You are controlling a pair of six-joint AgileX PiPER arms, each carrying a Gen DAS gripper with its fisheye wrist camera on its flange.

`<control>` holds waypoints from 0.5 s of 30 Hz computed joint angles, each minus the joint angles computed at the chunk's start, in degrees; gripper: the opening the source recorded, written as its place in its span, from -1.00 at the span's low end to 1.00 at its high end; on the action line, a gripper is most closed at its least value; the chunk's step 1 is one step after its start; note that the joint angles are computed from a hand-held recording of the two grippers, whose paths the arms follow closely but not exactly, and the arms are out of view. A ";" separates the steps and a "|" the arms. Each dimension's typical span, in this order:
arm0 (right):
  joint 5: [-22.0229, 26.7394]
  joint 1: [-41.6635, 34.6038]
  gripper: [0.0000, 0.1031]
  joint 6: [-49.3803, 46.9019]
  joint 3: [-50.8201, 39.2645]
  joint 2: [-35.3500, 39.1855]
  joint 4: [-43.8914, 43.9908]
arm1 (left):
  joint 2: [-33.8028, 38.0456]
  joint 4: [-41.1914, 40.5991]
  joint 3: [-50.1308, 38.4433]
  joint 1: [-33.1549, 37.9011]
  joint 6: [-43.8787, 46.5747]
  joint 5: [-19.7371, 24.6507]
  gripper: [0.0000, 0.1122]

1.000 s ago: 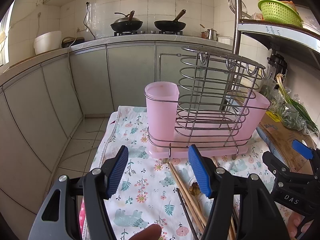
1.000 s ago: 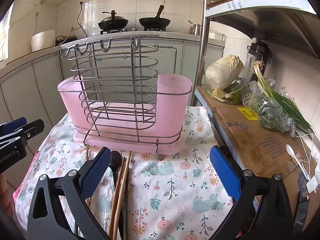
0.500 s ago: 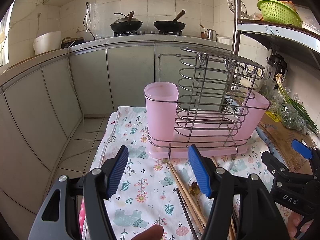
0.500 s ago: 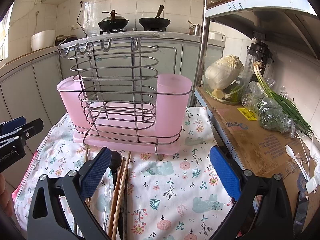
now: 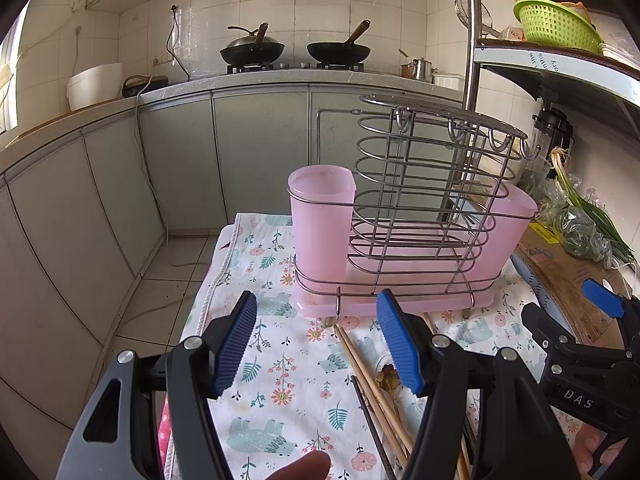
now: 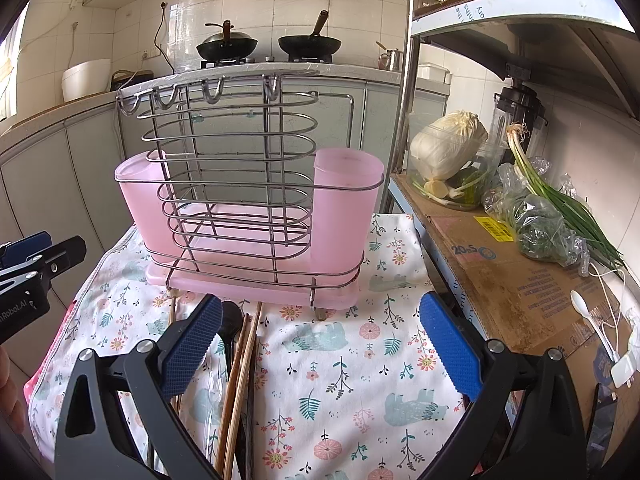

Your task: Organize utensils

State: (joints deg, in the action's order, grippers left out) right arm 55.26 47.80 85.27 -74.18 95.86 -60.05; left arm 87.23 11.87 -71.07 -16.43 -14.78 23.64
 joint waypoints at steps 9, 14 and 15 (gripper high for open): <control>0.05 0.01 0.93 -0.05 0.02 -0.02 -0.01 | 0.03 1.48 0.64 -0.62 -1.62 -0.62 0.10; 0.07 0.02 0.93 -0.08 -0.01 -0.01 0.00 | 0.04 1.76 0.71 -0.71 -1.90 -0.68 0.10; 0.00 -0.01 0.93 -0.06 0.15 -0.09 0.00 | 0.06 2.13 0.85 -0.84 -2.32 -0.79 0.10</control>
State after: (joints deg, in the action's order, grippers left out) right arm 55.26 47.79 85.21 -74.03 95.77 -60.05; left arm 87.28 14.00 -70.22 -17.27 -17.10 22.85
